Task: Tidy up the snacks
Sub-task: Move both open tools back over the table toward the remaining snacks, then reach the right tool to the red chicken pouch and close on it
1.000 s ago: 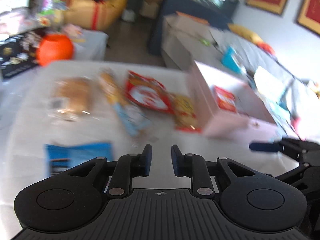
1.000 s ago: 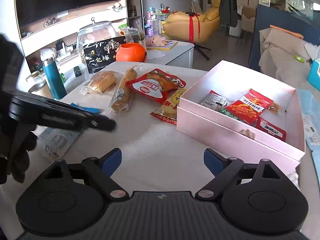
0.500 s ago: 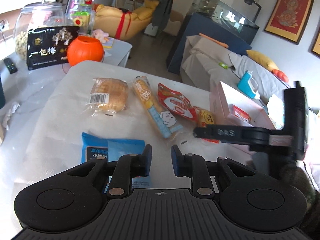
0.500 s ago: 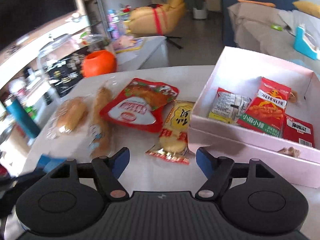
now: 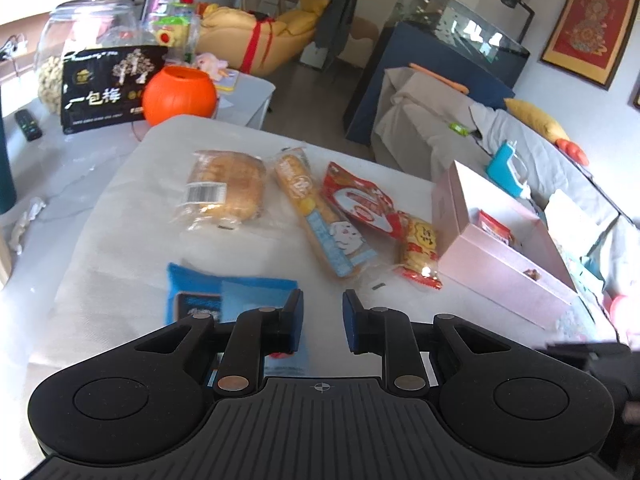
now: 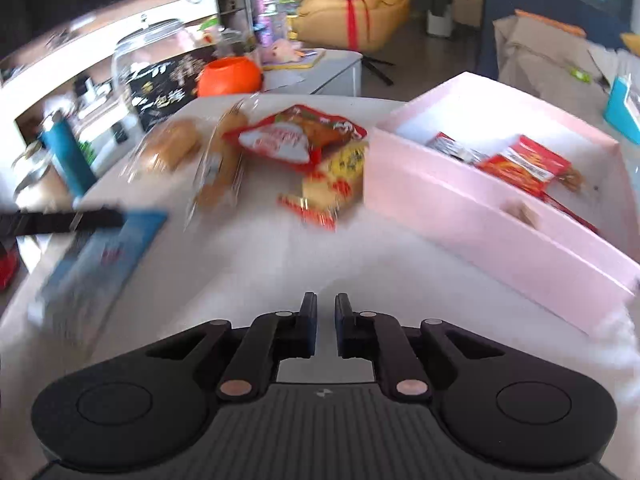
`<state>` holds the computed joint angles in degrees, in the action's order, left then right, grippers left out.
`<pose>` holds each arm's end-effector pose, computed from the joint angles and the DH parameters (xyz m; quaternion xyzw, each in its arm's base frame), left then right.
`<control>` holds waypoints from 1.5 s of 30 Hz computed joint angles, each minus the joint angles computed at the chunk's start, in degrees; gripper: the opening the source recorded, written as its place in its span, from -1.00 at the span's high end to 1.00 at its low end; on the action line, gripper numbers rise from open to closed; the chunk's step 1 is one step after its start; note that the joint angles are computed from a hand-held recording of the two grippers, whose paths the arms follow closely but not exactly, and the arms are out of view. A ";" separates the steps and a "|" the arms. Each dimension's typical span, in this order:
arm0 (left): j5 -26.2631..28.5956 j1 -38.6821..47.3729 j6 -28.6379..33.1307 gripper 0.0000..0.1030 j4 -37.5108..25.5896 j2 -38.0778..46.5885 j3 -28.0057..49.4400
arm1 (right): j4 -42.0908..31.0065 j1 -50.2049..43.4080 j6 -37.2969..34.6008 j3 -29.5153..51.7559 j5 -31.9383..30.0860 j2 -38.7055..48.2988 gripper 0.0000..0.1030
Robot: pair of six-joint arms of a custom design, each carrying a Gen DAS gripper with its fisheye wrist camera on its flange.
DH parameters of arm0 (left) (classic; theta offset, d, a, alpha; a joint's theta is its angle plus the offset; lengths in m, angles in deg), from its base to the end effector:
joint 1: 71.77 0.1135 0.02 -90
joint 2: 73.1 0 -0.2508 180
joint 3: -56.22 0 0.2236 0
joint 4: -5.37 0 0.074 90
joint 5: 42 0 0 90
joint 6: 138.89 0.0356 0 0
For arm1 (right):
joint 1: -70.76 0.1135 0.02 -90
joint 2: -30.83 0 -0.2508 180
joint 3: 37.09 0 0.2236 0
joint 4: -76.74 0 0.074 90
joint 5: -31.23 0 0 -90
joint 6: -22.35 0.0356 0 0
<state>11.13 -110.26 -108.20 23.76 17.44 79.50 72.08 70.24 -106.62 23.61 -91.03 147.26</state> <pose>0.1512 -0.0929 0.0809 -0.2697 0.8535 -0.0565 0.4422 0.3091 0.0162 0.0628 -0.3728 0.8536 0.1699 0.3218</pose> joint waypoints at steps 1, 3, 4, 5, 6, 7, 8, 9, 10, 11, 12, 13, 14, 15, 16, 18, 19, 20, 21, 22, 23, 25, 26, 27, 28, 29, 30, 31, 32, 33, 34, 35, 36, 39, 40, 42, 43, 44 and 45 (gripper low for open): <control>0.33 0.42 1.15 0.53 -0.96 -0.12 1.31 | -0.57 -1.61 -2.54 -0.96 -1.02 -0.52 0.82; 1.35 1.81 5.53 0.53 -1.61 -0.48 4.26 | -2.08 -4.61 -6.57 -1.68 -3.19 -0.97 0.81; 2.73 3.11 8.84 0.53 -1.11 -0.27 5.87 | -2.03 -5.95 -7.92 -2.17 -3.96 -1.04 0.79; 6.18 5.59 13.03 0.53 -0.07 0.57 7.90 | -1.30 -6.87 -8.56 -2.75 -4.42 -0.91 0.73; 9.58 7.81 15.85 0.53 0.62 1.94 9.93 | -0.76 -7.55 -8.95 -2.93 -4.92 -0.53 0.69; 12.76 10.03 18.37 0.53 1.26 3.87 12.36 | -0.59 -8.24 -9.16 -2.78 -5.76 -0.08 0.54; 16.24 12.48 21.05 0.53 2.05 6.40 15.19 | -0.59 -8.73 -8.94 -2.61 -6.43 0.22 0.33; 20.02 15.14 23.48 0.53 2.49 9.10 18.31 | -0.68 -9.00 -8.44 -2.29 -7.12 0.65 0.21; 22.70 17.44 25.34 0.52 2.05 12.02 21.97 | -1.02 -9.35 -8.13 -1.91 -8.09 1.16 0.01; 24.33 19.65 26.71 0.51 -0.28 15.69 27.14 | -0.98 -9.72 -7.91 -1.75 -8.90 1.65 -0.08; 24.37 20.96 27.35 0.51 -3.43 18.82 31.97 | -0.08 -9.97 -7.59 -2.23 -9.68 1.99 -0.10; 23.78 22.16 28.14 0.51 -6.89 22.68 37.57 | 1.77 -10.06 -7.51 -3.33 -10.03 2.07 -0.14; 23.46 22.91 28.72 0.51 -8.86 25.71 41.44 | 4.35 -10.07 -7.88 -4.78 -10.11 2.23 -0.17; 23.49 23.35 29.45 0.51 -9.93 28.26 44.29 | 7.69 -9.94 -8.32 -6.61 -9.91 2.33 -0.20; 24.18 23.77 30.30 0.51 -10.69 30.33 46.36 | 10.47 -9.81 -8.73 -8.32 -9.55 2.20 -0.27; 25.53 23.67 31.02 0.52 -9.52 31.85 46.33 | 11.04 -9.92 -9.51 -8.98 -9.78 1.86 -0.42; 25.53 23.13 30.92 0.53 -7.15 31.46 44.33 | 9.80 -10.29 -9.67 -8.21 -10.21 2.09 -0.44; 26.35 22.72 30.59 0.53 -6.06 30.23 42.09 | 8.20 -10.52 -9.17 -7.05 -10.42 2.38 -0.46; 27.73 22.35 30.14 0.53 -5.12 28.86 39.76 | 6.05 -10.83 -8.76 -5.56 -10.84 2.68 -0.47; 29.26 21.92 29.84 0.53 -4.01 27.24 37.13 | 3.63 -11.27 -8.47 -3.87 -11.71 3.17 -0.50; 30.18 21.07 29.60 0.51 -3.31 25.51 34.36 | 1.97 -11.44 -8.19 -2.63 -12.20 3.56 -0.51; 29.73 18.67 29.80 0.50 -2.76 23.25 30.81 | 0.26 -11.44 -7.43 -1.25 -12.45 3.82 -0.51; 30.12 17.74 30.09 0.49 -2.49 22.04 29.03 | -0.28 -11.33 -7.17 -0.88 -12.39 3.75 -0.51; 31.01 17.41 30.14 0.49 -2.81 21.05 28.04 | -0.74 -10.96 -6.79 -0.51 -12.11 3.58 -0.51; 32.15 17.49 29.89 0.49 -3.12 20.17 27.23 | -1.47 -10.15 -6.33 0.16 -11.56 3.37 -0.51; 32.60 17.74 29.64 0.50 -3.04 19.70 26.72 | -2.00 -9.11 -5.47 0.85 -10.76 2.99 -0.51; 31.96 17.86 29.45 0.50 -2.45 18.93 25.79 | -2.18 -7.70 -3.77 1.63 -9.66 2.49 -0.51; 30.13 17.69 29.55 0.50 -1.36 18.00 24.55 | -2.51 -6.22 -1.93 2.73 -8.74 2.32 -0.51; 27.22 17.53 29.83 0.50 0.14 16.63 22.93 | -3.09 -4.75 -0.04 4.25 -8.03 2.42 -0.51; 24.29 17.15 29.62 0.50 2.10 15.84 21.42 | -3.24 -2.92 2.58 6.08 -7.08 2.77 -0.51; 21.75 17.07 28.96 0.49 3.96 15.08 20.11 | -2.36 -1.21 5.27 7.50 -5.82 3.46 -0.51; 19.64 17.40 27.83 0.49 5.77 13.97 18.47 | -1.63 0.64 7.90 8.95 -4.20 4.16 -0.51; 17.83 17.54 26.59 0.49 7.40 13.09 16.78 | -1.53 2.39 9.80 10.46 -2.72 4.99 -0.51; 14.43 19.27 23.99 0.49 9.31 10.65 13.09 | 1.10 6.93 12.07 12.98 1.99 7.59 -0.10; 14.55 20.30 23.26 0.49 8.84 9.93 12.52 | 1.86 7.91 10.87 12.74 3.59 7.92 0.28; 14.86 22.26 21.23 0.49 8.56 9.73 11.55 | 3.25 8.75 8.22 10.99 5.22 7.64 0.32; 14.84 23.05 20.74 0.49 8.81 9.70 11.00 | 5.60 8.46 6.87 8.20 5.17 6.48 0.33; 14.89 23.34 20.61 0.49 9.44 9.87 10.44 | 6.21 7.83 5.02 6.29 4.51 5.61 0.33; 15.43 23.68 20.86 0.49 10.03 10.16 10.39 | 5.97 6.66 2.82 4.43 3.21 4.50 0.33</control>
